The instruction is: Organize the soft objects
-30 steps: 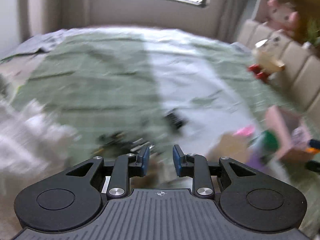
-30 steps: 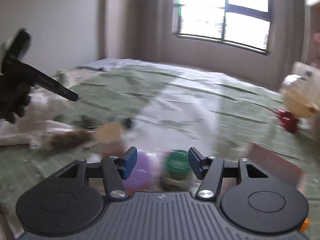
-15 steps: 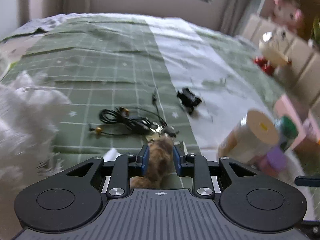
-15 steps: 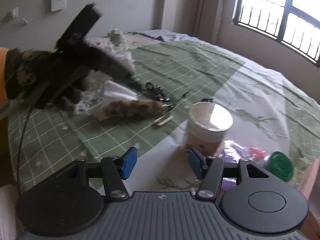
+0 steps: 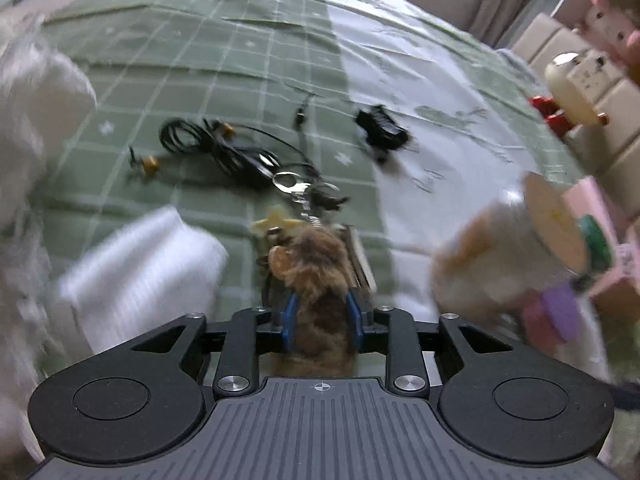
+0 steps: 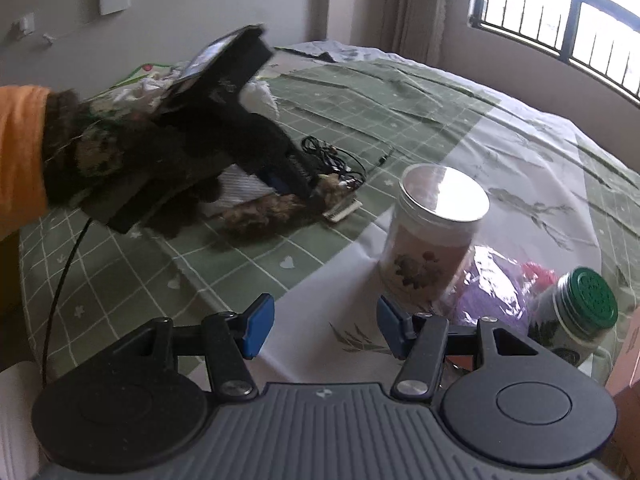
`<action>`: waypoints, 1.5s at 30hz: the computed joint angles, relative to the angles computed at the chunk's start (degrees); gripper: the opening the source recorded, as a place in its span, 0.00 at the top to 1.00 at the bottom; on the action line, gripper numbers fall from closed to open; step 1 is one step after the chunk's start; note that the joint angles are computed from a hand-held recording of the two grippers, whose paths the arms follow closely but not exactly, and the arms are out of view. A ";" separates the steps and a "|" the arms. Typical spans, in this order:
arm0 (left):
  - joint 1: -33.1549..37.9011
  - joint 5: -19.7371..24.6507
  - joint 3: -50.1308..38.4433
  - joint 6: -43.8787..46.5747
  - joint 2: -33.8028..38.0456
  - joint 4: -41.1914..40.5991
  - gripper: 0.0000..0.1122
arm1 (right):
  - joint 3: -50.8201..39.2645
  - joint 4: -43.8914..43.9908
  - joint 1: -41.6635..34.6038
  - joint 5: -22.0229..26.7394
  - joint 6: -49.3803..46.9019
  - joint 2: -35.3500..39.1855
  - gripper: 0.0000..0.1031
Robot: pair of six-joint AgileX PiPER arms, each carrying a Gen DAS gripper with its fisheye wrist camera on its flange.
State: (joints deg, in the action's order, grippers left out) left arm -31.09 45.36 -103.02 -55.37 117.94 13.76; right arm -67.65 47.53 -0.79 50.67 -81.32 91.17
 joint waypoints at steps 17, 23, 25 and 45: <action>-13.13 6.20 17.73 -27.85 -17.56 37.03 0.80 | -5.74 -0.54 5.97 -0.32 8.29 2.59 0.45; -3.77 7.77 11.14 -17.43 -13.80 25.44 0.78 | -0.03 -0.79 8.25 -2.43 5.15 0.39 0.45; -0.80 4.22 11.50 -9.50 -12.84 15.11 0.78 | 1.74 -0.75 7.78 -2.58 2.91 -0.38 0.45; -1.35 -0.17 18.18 -7.09 -10.42 16.39 0.81 | -9.35 -3.29 13.86 -4.16 10.68 7.42 0.45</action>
